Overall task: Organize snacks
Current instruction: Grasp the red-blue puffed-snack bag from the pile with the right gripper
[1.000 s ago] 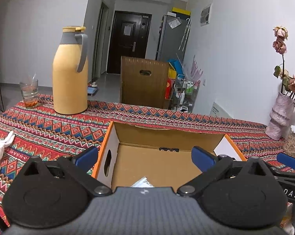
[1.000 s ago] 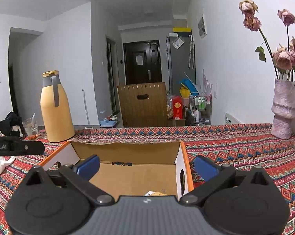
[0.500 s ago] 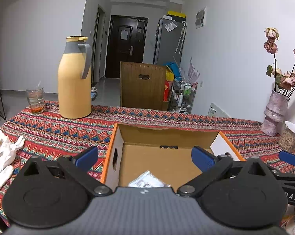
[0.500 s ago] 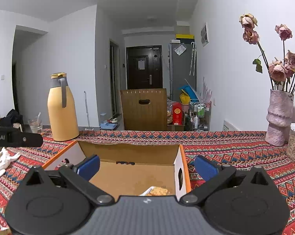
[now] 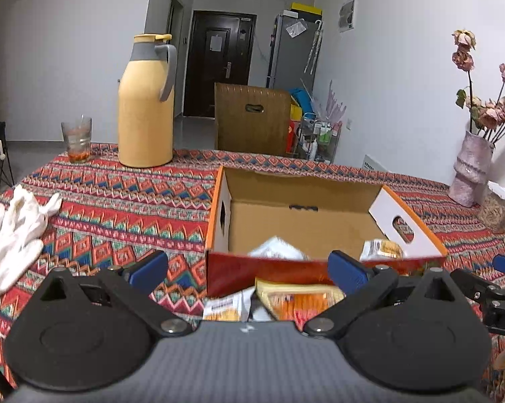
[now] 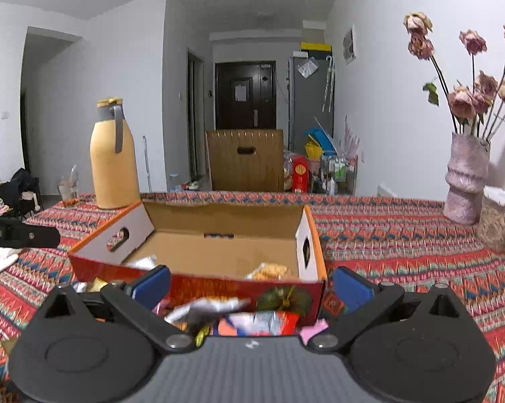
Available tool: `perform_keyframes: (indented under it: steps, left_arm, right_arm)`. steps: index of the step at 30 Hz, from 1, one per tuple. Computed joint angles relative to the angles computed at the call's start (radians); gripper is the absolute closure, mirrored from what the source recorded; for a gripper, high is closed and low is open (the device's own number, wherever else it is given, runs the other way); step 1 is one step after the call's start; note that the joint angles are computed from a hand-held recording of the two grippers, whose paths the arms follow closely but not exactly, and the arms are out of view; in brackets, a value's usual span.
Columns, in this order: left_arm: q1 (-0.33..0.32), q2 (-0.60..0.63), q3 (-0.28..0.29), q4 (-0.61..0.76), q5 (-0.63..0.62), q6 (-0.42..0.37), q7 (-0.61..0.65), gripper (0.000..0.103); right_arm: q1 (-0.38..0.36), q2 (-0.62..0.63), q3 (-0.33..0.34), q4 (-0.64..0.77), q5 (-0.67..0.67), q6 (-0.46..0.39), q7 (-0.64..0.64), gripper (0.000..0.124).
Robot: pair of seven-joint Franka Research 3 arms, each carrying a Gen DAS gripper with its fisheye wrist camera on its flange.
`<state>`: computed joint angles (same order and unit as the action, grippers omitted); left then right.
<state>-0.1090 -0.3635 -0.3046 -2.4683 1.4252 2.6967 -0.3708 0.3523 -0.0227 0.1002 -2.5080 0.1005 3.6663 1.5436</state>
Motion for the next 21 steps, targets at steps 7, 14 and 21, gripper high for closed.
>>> perform_keyframes:
  steps: [7, 14, 21]
  left_arm:
    - [-0.002, 0.021, 0.009, -0.023, 0.138, 0.030, -0.139, 0.000]
    - [-0.029, 0.039, 0.037, -0.030, 0.197, 0.025, -0.204, 0.000]
    - [-0.034, 0.058, 0.057, -0.030, 0.197, 0.043, -0.212, 0.000]
  right_arm:
    - [0.032, -0.039, 0.041, -0.062, 0.219, -0.019, -0.146, 0.021]
    - [0.044, -0.052, 0.051, -0.063, 0.292, -0.064, -0.211, 0.021]
    - [0.040, -0.006, 0.079, 0.042, 0.412, -0.226, -0.337, 0.026]
